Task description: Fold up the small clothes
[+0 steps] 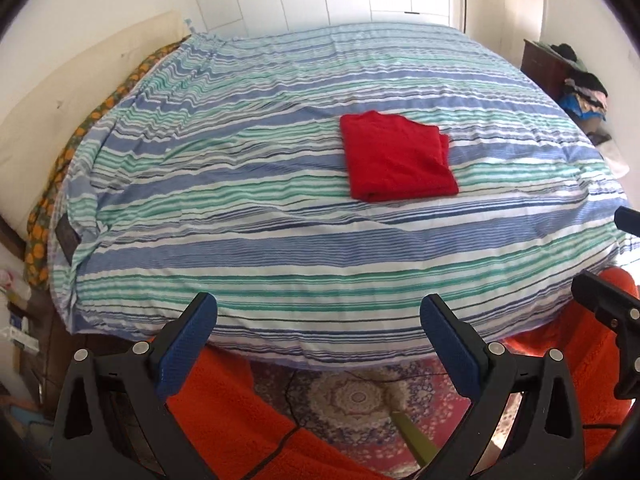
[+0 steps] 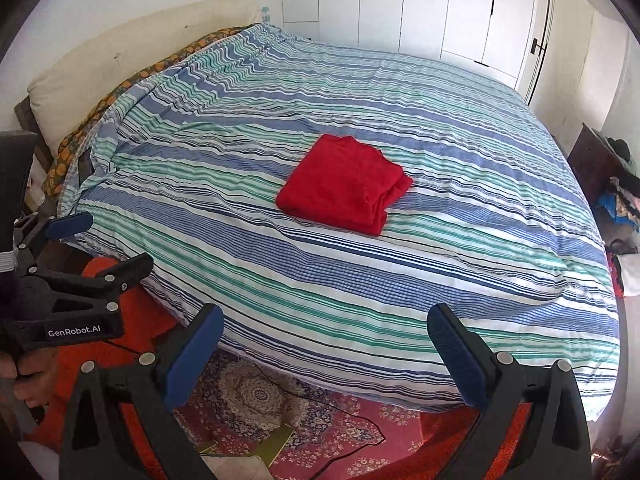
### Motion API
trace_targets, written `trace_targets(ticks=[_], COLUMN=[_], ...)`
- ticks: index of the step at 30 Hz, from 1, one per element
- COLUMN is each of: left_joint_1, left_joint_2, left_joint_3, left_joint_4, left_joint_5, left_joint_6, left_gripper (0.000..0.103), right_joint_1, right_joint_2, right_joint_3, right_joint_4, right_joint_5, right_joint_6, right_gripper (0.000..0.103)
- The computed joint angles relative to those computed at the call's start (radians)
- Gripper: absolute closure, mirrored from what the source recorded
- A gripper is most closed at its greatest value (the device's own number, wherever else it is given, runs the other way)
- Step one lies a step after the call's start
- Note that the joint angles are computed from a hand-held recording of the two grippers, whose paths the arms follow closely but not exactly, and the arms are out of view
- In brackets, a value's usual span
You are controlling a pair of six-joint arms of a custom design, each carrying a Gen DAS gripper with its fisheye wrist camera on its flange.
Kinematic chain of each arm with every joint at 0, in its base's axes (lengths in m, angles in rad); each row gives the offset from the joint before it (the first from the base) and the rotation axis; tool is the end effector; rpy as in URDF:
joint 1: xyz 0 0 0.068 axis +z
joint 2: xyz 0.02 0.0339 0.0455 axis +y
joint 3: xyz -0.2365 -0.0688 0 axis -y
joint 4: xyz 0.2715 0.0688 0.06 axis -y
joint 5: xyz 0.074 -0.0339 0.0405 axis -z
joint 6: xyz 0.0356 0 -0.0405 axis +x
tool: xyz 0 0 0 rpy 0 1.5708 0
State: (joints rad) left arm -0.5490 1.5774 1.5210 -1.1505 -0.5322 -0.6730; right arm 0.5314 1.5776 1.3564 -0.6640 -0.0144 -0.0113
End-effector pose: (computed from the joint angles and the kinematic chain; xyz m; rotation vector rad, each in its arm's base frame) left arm 0.2937 -0.1585 0.2968 -0.2834 2.5170 0.2977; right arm 0.3179 0.1875 0.2641 -0.6686 2.3795 0.2440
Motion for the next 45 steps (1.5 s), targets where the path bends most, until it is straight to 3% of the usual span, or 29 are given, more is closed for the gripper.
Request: trace_targets(ticks=[3,8,18,45], left_joint_1=[-0.001,0.034,0.012,0.016], left_joint_2=[-0.021,-0.079,-0.068,-0.013], left_joint_3=[-0.008,-0.045,-0.012,0.017], left_joint_4=[-0.015,0.001,-0.039,-0.039], left_joint_5=[0.019,0.135,0.096,0.099], left_joint_6=[0.002,0.007,-0.004,0.01], left_gripper=[0.001,0.001,0.001,0.001], right_joint_1=[0.012,0.022,0.009,0.009], right_joint_2=[-0.022,-0.03,-0.031,-0.007], right_joint_3=[-0.004,0.01,0.048,0.056], right_joint_4=[-0.029,-0.09,-0.139,-0.113], right_joint_5=[0.019,0.035,0.047,0.055], right_joint_6=[-0.003,-0.025,-0.026,-0.008], right_gripper=[0.002,0.002,0.002,0.002])
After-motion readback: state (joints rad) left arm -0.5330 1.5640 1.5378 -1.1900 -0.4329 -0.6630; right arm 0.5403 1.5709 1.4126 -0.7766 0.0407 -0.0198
